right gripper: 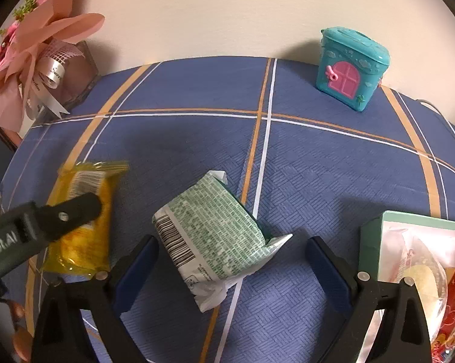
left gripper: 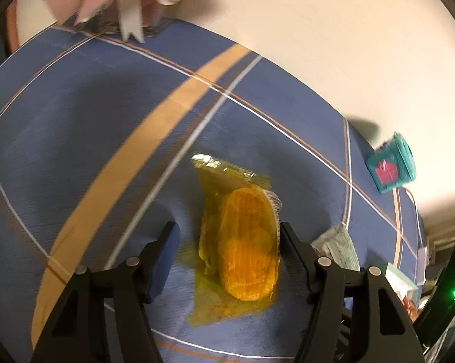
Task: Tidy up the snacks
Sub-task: 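Grasp the yellow cake pack with the left tool while the right tool grasps the green biscuit pack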
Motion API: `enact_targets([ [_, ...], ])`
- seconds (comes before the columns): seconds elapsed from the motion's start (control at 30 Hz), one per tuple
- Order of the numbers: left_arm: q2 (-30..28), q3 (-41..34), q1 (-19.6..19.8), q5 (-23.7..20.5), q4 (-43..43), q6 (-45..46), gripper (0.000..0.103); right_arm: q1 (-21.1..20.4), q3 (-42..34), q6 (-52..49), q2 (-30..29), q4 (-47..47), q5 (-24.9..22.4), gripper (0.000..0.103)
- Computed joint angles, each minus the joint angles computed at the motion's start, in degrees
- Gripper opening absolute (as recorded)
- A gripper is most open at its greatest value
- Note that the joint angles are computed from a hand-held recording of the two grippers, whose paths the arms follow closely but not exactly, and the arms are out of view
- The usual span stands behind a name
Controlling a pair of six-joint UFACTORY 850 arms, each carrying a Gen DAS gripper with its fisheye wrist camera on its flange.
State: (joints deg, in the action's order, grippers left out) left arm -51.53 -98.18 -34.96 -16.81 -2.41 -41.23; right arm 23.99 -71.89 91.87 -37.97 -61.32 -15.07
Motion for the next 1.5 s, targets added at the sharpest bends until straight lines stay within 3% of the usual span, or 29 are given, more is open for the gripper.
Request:
enact_targets([
  [0.3, 1.0, 1.4, 0.8, 0.0, -5.5, 4.1, 0.068, -1.0, 1.2, 6.9, 0.9, -5.1, 0.7, 0.087],
  [0.47, -0.2, -1.2, 0.1, -2.3, -5.5, 5.8, 0.068, -1.4, 1.6, 3.7, 1.4, -1.5, 0.9, 0.081],
  [0.63, -1.5, -3.7, -1.1, -5.2, 1.7, 1.6, 0.068, -1.6, 1.1, -6.2, 1.6, 8.5, -0.3, 0.08],
  [0.83, -4.6, -8.8, -2.9, -13.2, 19.5, -11.2, 0.068, -1.3, -0.7, -16.6, 1.0, 18.2, -3.7, 0.08],
  [1.17, -9.8, -16.7, -5.0, -20.9, 27.4, -12.9, 0.069, 0.1, -1.5, -12.2, -0.4, 10.9, -6.2, 0.08],
  [1.4, -8.6, -14.4, -5.0, -19.8, 27.9, -13.5, 0.069, 0.4, -1.1, -7.5, -0.5, 7.2, -5.6, 0.08],
  [1.5, -8.2, -13.6, -5.0, -19.1, 28.1, -13.6, 0.068, 0.2, 0.0, -4.5, 0.3, 4.3, -4.7, 0.072],
])
